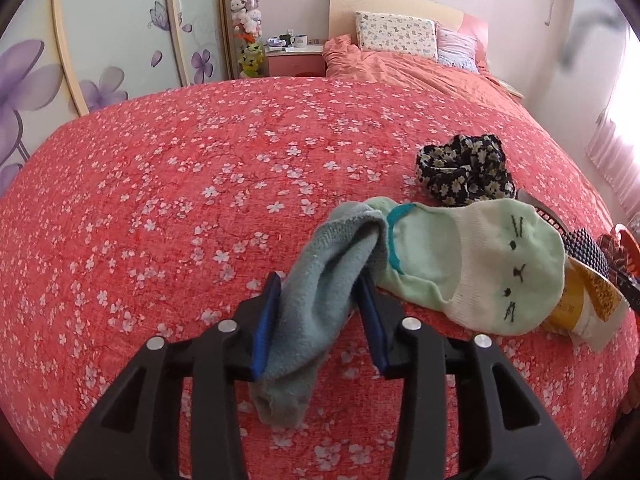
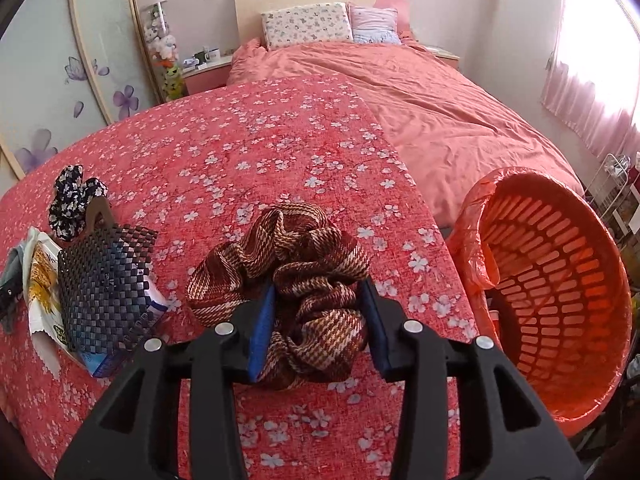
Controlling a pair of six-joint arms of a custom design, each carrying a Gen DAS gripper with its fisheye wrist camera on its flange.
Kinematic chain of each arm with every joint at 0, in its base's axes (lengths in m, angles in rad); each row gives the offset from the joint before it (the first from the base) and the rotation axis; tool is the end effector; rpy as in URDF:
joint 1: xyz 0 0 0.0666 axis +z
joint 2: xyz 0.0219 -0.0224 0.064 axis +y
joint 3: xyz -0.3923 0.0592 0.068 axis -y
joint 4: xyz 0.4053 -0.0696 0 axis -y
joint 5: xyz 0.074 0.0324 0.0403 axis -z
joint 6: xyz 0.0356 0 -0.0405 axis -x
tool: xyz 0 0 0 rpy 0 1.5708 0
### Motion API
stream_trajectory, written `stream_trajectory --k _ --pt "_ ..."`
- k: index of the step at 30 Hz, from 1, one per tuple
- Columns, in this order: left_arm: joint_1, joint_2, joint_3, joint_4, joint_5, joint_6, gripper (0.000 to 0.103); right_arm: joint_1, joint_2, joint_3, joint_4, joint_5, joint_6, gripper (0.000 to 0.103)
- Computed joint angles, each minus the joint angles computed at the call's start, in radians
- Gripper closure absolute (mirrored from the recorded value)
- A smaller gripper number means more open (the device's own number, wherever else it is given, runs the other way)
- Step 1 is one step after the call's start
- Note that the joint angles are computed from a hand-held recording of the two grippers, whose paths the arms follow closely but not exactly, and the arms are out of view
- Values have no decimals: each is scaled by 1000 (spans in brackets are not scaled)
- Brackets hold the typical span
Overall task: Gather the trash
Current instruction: 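Grasp the brown plaid scrunchie with the right tool while the left tool holds the sock, then carry the grey sock and plaid scrunchie with both tools over the orange basket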
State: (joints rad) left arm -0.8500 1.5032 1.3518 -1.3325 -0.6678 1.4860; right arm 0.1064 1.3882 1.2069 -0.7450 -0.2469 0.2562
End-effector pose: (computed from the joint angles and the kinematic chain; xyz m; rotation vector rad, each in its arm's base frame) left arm 0.3281 -0.3407 0.3639 -0.8123 2.3479 0.2384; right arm 0.4776 0.0594 0.3688 -0.5463 2.4125 0.2441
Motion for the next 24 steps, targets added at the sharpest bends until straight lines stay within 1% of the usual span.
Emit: stream_trajectory --k 7,24 --pt "-5 1 3 -14 0 15 61 -2 2 1 0 -2 1 61" --pt "-7 -28 -25 9 0 25 61 -7 6 7 -5 -9 5 60"
